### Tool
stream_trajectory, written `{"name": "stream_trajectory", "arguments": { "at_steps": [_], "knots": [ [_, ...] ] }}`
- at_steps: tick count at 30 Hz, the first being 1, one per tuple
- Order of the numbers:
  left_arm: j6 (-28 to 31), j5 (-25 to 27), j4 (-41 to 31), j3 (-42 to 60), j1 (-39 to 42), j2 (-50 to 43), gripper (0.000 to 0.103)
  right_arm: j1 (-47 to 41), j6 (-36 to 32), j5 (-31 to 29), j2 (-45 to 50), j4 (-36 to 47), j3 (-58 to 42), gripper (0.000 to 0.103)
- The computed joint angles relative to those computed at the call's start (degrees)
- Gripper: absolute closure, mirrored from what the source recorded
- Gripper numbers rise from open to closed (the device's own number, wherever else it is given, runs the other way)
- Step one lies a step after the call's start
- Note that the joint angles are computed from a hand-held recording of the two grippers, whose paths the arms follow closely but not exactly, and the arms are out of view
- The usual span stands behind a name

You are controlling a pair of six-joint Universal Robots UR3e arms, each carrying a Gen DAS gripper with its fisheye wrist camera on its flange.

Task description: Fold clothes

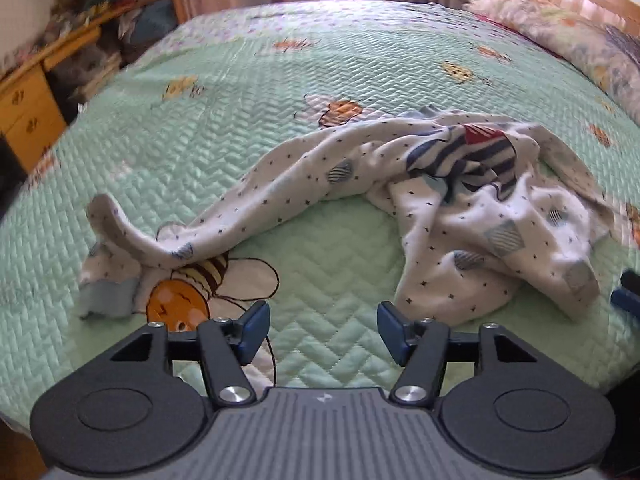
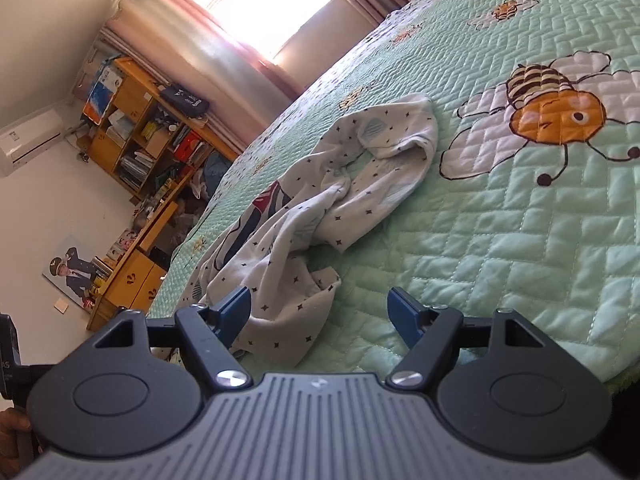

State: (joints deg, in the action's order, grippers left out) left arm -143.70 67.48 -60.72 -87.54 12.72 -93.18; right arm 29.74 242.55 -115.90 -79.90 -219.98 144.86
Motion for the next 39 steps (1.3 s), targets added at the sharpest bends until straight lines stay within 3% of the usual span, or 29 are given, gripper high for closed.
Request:
{"name": "stream_trajectory", "arguments": {
  "at_steps": [5, 7, 12, 14, 15, 19, 27, 32, 35, 39],
  "knots": [
    [3.05, -2.62, 5.33, -0.18, -4.67, -4.61, 0.035, 0.35, -0.70, 0.55, 0.14, 1.05, -0.97, 0.026],
    [2.10, -2.62, 8.33, 0.13, -7.36, -7.43, 0.029, 0.63, -0.71, 0.24, -0.46, 1.83, -1.05, 0.026],
    [-2.13, -0.12, 7.10, 6.85, -12.35, -16.69, 0.032, 0.75, -0.22, -0.23, -1.00, 2.79, -0.96, 0.026],
    [-1.85, -1.91, 8.03, 5.61, -11.64, -16.07, 0.056, 0.92, -0.36, -0.35, -0.85, 2.78, -1.08, 0.026],
    [-1.86, -2.72, 6.95, 5.91, -11.29, -15.81, 0.095, 0.90, -0.50, -0.33, -0.70, 2.51, -1.05, 0.026],
    [-3.22, -5.83, 3.94, 5.09, -8.81, -11.15, 0.097, 0.16, -0.36, 0.32, 0.42, -0.47, 0.04, 0.026],
    [-0.08, -10.19, -4.18, 2.33, 3.57, 1.10, 0.097, -0.08, 0.09, -0.22, 1.80, -5.73, 2.32, 0.026],
    [0.88, -5.10, -6.00, 4.59, 5.83, -0.60, 0.096, 0.04, -0.35, -0.16, 2.21, -7.17, 2.50, 0.026],
    [0.96, 0.64, -3.06, 2.41, 3.34, -1.66, 0.095, 0.69, -0.41, -0.86, 1.94, -6.88, 2.29, 0.025],
    [0.33, 4.41, -0.92, -0.34, 1.48, -0.83, 0.089, 1.63, -0.43, -2.20, 1.25, -6.08, 2.15, 0.024]
  ]
}}
